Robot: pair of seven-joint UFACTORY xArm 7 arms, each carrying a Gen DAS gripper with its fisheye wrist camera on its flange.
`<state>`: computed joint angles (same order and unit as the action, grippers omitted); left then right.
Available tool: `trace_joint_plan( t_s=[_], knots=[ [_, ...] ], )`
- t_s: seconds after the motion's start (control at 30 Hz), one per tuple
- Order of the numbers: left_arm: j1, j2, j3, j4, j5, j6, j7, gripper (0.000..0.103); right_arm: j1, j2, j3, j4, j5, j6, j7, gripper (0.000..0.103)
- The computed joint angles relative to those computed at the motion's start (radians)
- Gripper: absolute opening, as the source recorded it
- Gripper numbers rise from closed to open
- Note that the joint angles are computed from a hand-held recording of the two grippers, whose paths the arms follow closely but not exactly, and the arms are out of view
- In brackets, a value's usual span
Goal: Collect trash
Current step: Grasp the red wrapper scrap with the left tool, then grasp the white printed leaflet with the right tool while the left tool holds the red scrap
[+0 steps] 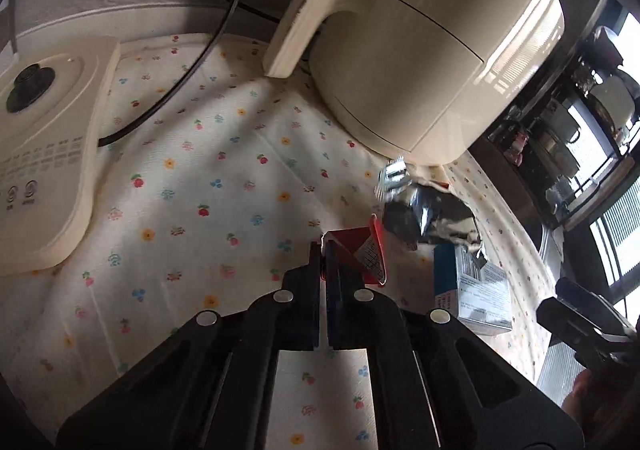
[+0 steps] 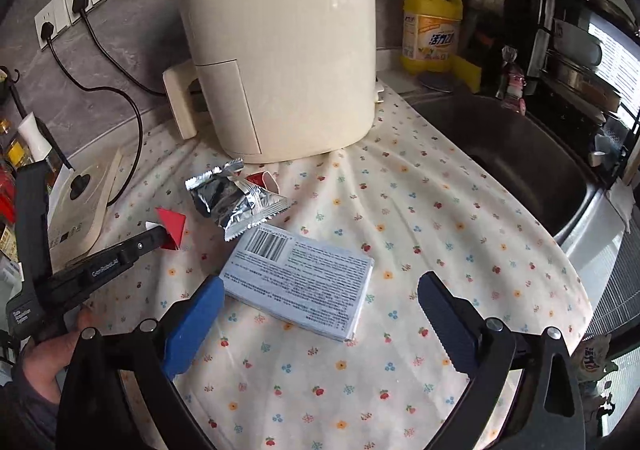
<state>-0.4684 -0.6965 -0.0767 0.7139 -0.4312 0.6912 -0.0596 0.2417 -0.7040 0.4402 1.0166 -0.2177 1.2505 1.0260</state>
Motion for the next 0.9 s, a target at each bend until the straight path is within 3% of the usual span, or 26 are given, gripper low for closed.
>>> trace_joint_plan(
  t_s=[0.17,0.4,0.7,0.9],
  knots=[
    [0.031,-0.056,0.027,-0.025,0.013,0.012,-0.001,0.003,0.018,0.055,-0.036,-0.020,0.011,-0.075,-0.050,0.095],
    [0.075,-0.110,0.055,-0.050,0.023,0.021,-0.010,0.003,0.036,0.100,-0.123,-0.062,0.059,-0.263,-0.142,0.095],
    [0.102,-0.148,0.050,-0.071,0.048,0.026,-0.036,0.003,0.081,0.175,-0.159,-0.059,0.143,-0.249,-0.270,0.092],
    [0.097,-0.177,0.033,-0.071,0.064,0.050,-0.051,0.003,0.107,0.122,-0.124,-0.084,0.150,-0.210,-0.278,0.092]
  ],
)
